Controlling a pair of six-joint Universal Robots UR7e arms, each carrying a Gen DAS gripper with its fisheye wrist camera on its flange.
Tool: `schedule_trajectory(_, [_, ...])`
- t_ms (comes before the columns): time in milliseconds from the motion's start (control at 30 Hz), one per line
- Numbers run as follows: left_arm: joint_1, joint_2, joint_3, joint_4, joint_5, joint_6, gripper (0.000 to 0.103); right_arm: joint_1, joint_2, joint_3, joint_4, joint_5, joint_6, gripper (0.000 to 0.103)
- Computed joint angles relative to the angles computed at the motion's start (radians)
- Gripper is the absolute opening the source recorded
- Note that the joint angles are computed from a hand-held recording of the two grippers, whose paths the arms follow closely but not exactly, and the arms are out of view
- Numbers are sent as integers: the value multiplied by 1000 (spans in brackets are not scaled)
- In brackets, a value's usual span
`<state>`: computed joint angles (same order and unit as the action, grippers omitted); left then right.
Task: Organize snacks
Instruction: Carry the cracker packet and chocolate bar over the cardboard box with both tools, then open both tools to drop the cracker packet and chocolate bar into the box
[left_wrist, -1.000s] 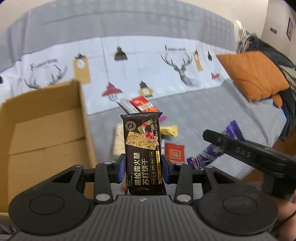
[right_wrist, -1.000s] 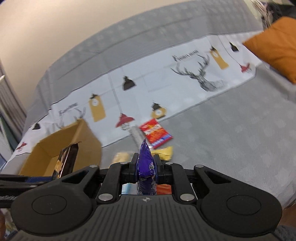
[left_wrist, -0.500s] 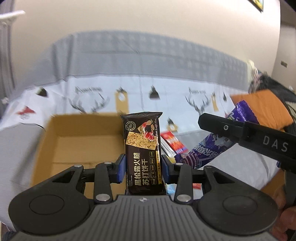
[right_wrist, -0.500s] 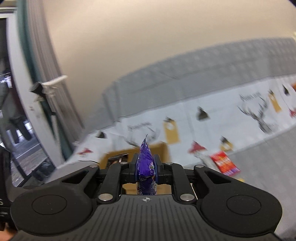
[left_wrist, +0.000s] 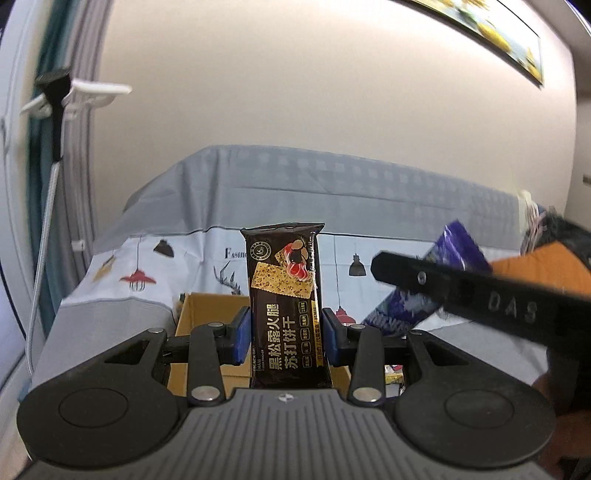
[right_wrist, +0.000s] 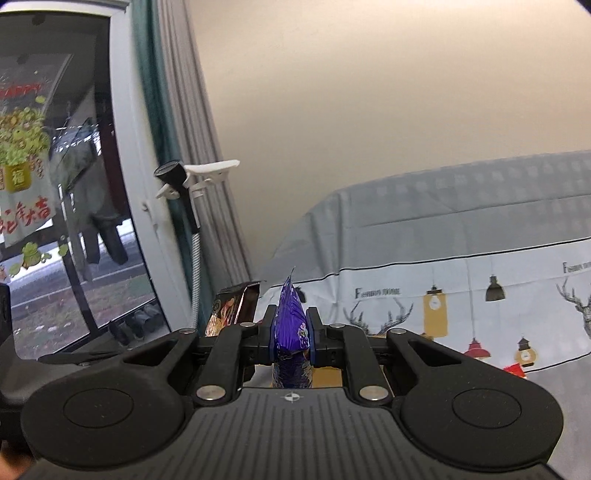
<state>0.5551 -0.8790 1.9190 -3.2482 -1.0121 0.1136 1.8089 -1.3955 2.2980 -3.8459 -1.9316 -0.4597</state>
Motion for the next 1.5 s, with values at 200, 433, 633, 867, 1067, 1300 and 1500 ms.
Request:
schedule_trajectory(200, [36, 35, -26, 36, -11, -22, 43, -29, 60, -14, -25, 2, -16, 16])
schedule_trajectory(433, [105, 128, -82, 64, -5, -28, 43, -108, 118, -33, -1, 2, 48, 16])
schedule_trajectory(633, [184, 221, -186, 146, -16, -78, 43, -173, 161, -70, 78, -5, 81, 16])
schedule_trajectory(867, [260, 313, -290, 196, -27, -97, 43, -232, 208, -135, 194, -16, 149, 16])
schedule_trajectory(1067, [291, 365, -335, 206, -8, -59, 43, -323, 210, -154, 301, 95, 308, 16])
schedule_trajectory(1300, [330, 419, -425, 398, -37, -130, 43, -355, 265, -192, 351, 86, 331, 16])
schedule_trajectory(1500, [337, 415, -421, 368, -47, -165, 60, -326, 308, -211, 281, -34, 198, 69])
